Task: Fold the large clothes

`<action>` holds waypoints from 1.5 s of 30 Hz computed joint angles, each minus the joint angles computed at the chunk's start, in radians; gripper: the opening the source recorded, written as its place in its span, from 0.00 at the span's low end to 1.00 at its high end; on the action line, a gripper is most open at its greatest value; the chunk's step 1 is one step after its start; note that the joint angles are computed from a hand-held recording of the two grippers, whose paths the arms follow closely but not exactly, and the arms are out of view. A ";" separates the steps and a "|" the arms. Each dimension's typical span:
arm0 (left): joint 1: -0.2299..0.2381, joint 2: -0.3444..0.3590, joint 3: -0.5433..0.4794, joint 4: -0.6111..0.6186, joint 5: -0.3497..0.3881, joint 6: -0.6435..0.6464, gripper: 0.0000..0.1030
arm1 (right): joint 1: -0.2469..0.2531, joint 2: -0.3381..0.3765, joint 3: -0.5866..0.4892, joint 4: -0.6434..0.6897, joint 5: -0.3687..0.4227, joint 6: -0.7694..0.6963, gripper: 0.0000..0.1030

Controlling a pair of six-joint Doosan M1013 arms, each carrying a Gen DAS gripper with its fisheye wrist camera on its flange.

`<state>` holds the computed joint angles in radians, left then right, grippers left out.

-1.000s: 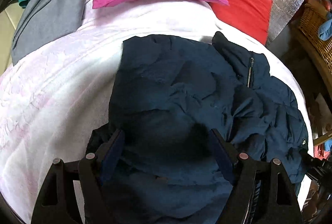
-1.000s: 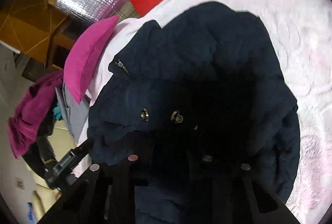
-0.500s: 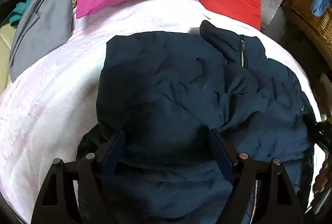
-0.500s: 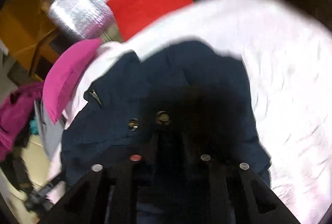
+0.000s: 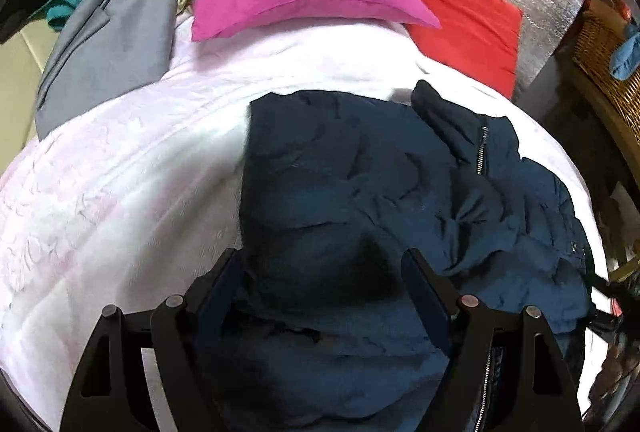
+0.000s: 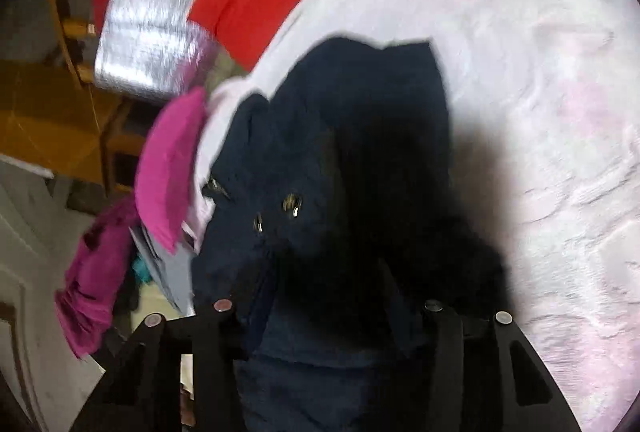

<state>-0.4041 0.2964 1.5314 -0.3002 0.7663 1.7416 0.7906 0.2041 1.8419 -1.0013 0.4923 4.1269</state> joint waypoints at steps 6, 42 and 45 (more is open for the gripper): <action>-0.013 0.012 -0.009 0.058 0.017 -0.035 0.80 | 0.084 0.047 -0.145 0.031 0.338 -0.275 0.20; -0.087 0.027 0.012 0.190 0.015 -0.027 0.91 | 0.031 0.099 -0.177 0.347 0.246 -0.509 0.35; -0.094 0.034 0.016 0.217 0.012 -0.054 0.93 | 0.022 0.112 -0.196 0.346 0.247 -0.525 0.41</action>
<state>-0.4977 0.3300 1.5473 -0.0837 0.7783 1.6872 0.8125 0.3163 1.6459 -0.6552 0.7391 3.6016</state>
